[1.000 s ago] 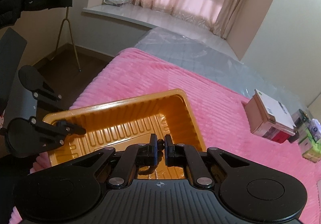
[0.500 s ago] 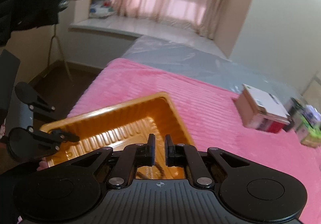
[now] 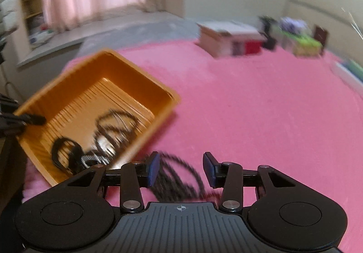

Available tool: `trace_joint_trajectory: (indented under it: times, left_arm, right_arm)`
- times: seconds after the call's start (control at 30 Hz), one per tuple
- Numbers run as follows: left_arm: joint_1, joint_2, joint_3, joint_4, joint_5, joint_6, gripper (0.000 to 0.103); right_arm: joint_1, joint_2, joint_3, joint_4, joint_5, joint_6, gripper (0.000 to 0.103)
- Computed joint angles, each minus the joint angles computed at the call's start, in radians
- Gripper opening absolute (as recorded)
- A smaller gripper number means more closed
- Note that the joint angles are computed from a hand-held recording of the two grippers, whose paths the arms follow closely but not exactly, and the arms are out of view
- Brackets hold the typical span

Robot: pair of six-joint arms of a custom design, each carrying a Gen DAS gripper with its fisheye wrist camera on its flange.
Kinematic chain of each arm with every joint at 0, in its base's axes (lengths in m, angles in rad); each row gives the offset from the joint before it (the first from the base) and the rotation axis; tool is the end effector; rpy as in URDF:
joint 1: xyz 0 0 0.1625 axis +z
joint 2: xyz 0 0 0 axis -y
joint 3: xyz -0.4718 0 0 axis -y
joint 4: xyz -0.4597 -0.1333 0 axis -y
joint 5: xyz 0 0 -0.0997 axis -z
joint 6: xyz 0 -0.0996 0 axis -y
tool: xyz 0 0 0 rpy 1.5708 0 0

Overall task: Organize jewelry
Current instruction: 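Move the open right gripper to the red-beaded necklace on the bedspread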

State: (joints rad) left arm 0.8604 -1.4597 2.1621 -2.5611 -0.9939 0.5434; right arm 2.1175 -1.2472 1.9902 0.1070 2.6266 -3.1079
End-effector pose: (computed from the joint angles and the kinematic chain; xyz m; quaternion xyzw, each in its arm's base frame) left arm -0.1985 -0.5185 0.2827 0.5235 0.7923 -0.1605 0.2691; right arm 0.2717 -0.3568 0.1962 0.0333 -0.8270 0.4268 0.3645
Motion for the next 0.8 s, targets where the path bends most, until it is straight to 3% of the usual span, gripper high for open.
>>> trace_joint_trajectory:
  times: [0.27, 0.4, 0.63, 0.8]
  left_arm:
    - [-0.002, 0.001, 0.001, 0.001, 0.006, 0.001, 0.003]
    - [-0.002, 0.001, 0.002, 0.002, 0.006, 0.001, 0.003]
    - [-0.004, 0.003, 0.002, -0.001, 0.010, 0.000, 0.003]
    - [-0.005, 0.004, 0.002, -0.001, 0.011, -0.001, 0.003]
  right_arm:
    - [0.007, -0.019, 0.078, 0.020, 0.055, 0.217, 0.043]
    - [0.013, -0.012, 0.096, 0.042, 0.068, 0.287, 0.043]
    - [0.004, -0.010, 0.111, 0.033, 0.073, 0.301, 0.043]
    - [-0.019, -0.022, 0.127, -0.031, 0.072, 0.252, 0.043]
